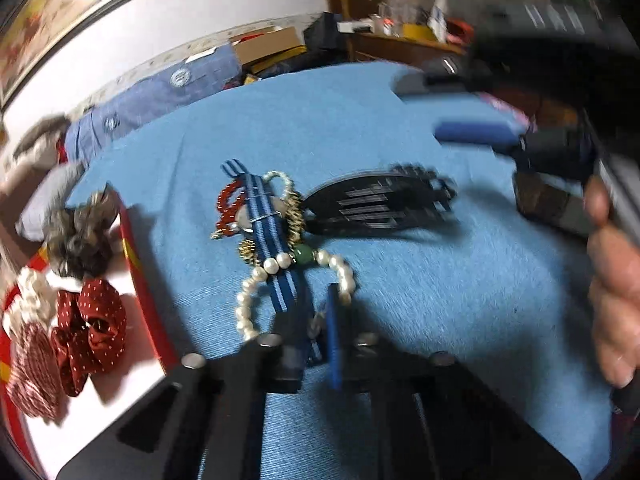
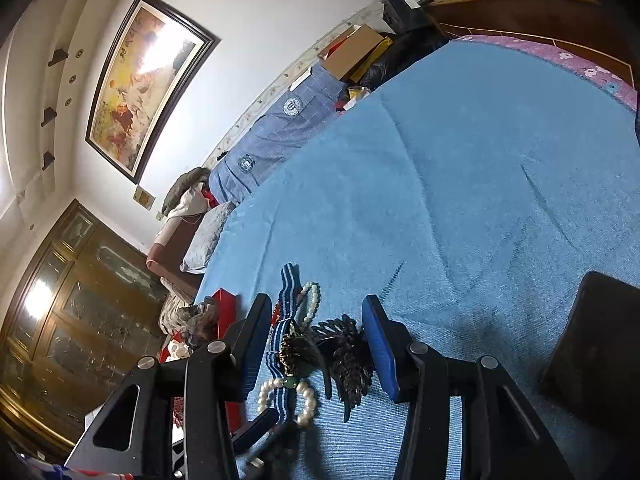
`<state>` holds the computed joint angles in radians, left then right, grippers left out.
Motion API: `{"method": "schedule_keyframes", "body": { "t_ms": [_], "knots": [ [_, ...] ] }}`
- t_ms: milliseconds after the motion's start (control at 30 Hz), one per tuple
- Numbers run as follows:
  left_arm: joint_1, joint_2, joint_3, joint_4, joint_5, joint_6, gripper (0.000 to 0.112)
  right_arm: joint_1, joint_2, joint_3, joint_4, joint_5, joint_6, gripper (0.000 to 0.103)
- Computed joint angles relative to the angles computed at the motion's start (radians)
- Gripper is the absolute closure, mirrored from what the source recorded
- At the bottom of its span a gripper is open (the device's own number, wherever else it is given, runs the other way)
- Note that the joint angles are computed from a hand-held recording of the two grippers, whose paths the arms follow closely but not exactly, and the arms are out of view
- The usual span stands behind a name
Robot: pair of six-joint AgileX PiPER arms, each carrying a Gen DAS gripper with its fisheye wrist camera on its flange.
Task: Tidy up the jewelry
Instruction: 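Move both open tools back over the jewelry lying on the bed, then grasp black hair claw with right tool while left tool grasps white pearl bracelet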
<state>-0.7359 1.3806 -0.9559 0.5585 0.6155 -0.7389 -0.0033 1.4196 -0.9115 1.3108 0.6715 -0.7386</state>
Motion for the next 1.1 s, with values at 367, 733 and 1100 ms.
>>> {"method": "schedule_keyframes", "body": {
  "t_ms": [367, 733, 1100],
  "knots": [
    [0.195, -0.166, 0.065, -0.292, -0.167, 0.208, 0.112, 0.058, 0.08, -0.075, -0.173, 0.0, 0.163, 0.039],
    [0.42, -0.137, 0.048, -0.807, -0.105, 0.624, 0.11, 0.236, 0.109, -0.156, -0.533, -0.057, 0.34, 0.031],
    [0.311, -0.058, 0.007, -0.616, -0.052, 0.502, 0.08, 0.303, 0.116, -0.156, -0.789, -0.127, 0.52, 0.066]
  ]
}}
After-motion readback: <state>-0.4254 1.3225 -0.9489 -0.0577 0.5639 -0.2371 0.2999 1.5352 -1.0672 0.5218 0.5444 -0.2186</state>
